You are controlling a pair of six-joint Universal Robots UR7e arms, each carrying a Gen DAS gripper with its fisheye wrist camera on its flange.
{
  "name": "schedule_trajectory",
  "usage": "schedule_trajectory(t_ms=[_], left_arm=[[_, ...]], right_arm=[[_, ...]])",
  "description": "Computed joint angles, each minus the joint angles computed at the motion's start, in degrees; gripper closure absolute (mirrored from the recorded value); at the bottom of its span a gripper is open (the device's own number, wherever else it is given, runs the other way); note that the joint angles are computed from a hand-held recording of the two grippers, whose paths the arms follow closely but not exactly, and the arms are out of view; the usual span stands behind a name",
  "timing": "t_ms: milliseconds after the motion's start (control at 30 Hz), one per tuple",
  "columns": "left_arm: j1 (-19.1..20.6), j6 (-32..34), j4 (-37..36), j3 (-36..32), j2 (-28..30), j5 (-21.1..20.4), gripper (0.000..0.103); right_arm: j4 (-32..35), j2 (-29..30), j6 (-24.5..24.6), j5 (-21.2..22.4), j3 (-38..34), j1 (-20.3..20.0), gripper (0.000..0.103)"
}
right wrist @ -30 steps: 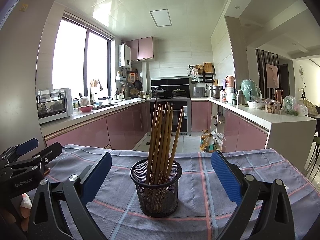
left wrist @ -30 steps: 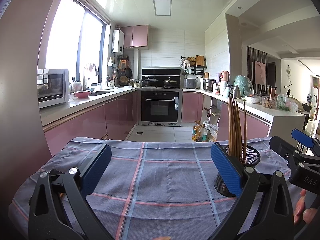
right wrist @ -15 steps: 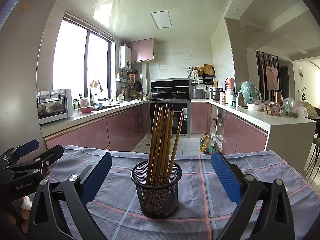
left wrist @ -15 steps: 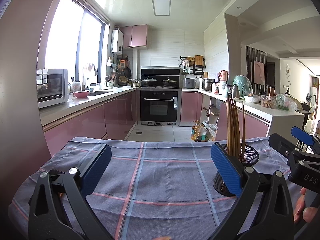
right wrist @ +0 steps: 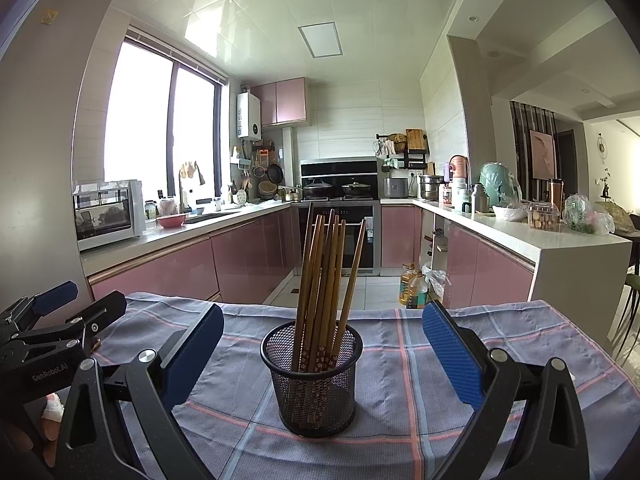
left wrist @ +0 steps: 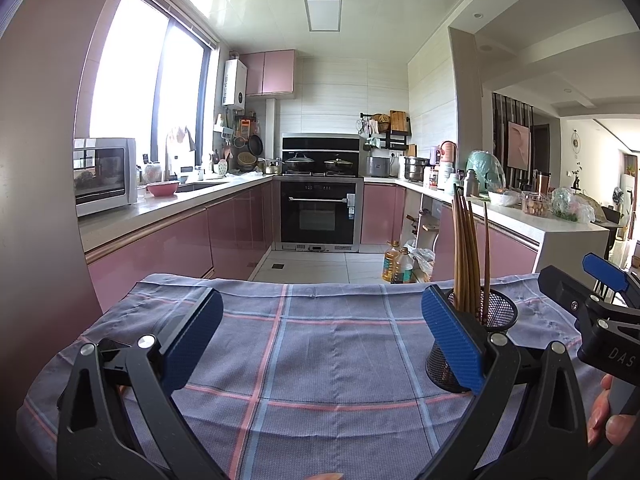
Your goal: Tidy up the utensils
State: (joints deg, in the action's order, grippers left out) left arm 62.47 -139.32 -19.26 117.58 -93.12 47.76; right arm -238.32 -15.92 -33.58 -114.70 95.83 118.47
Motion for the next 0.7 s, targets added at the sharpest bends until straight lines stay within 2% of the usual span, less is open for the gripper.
schedule_trajectory(t_ms=[700], left_arm=[[0.0,-0.03,-0.01,0.3,-0.45,0.11,0.005]], right_arm=[[-0.14,0.18,0.17,-0.31,-0.01,0.15,0.007]])
